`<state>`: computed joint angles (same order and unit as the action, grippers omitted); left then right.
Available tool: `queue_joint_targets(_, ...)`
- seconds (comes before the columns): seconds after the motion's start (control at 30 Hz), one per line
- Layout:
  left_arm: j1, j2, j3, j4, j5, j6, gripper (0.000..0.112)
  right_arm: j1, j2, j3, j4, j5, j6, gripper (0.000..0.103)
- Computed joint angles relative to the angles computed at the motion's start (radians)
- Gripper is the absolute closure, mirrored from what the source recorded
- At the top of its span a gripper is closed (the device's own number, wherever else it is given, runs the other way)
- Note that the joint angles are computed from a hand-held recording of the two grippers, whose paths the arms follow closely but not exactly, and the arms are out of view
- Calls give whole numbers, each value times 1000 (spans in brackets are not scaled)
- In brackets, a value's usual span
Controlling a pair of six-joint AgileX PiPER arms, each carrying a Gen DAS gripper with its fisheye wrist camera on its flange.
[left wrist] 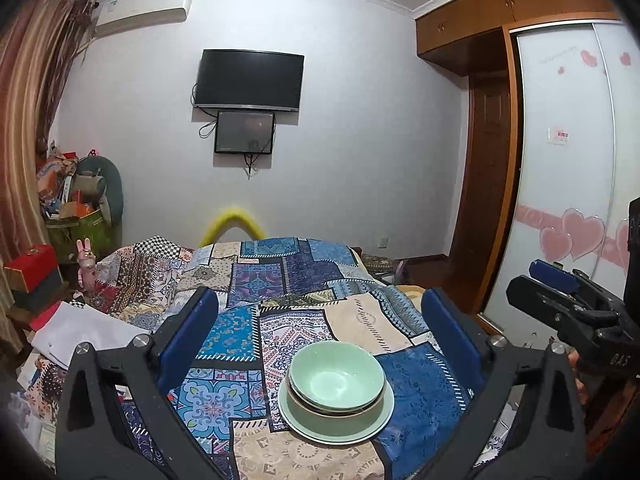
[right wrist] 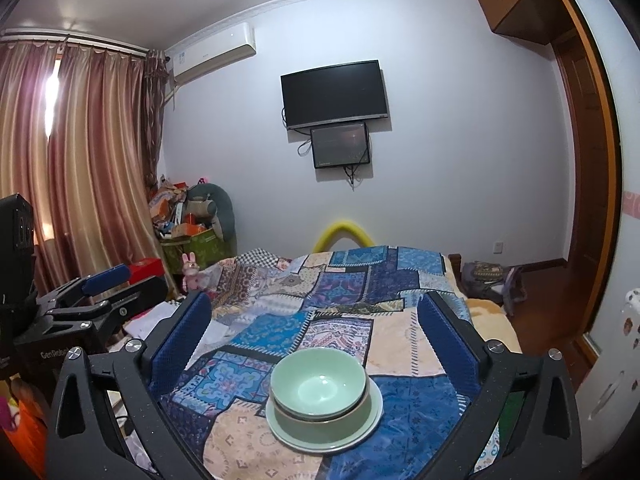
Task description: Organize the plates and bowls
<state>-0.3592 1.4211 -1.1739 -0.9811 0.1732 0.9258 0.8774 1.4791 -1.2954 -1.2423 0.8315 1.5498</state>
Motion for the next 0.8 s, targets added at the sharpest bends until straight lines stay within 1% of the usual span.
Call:
queue_joint_targets(0.17, -3, 5, -4, 23, -4, -15, 9, 3, -1, 6, -1, -3, 13, 0)
queue_joint_targets(0.37, -2, 8, -5, -9, -1, 16, 9, 4, -4, 9, -1, -3, 16, 0)
queue_joint_targets(0.8, -6, 10, -7, 1, -2, 10, 9, 9, -3, 4, 3, -1, 18, 0)
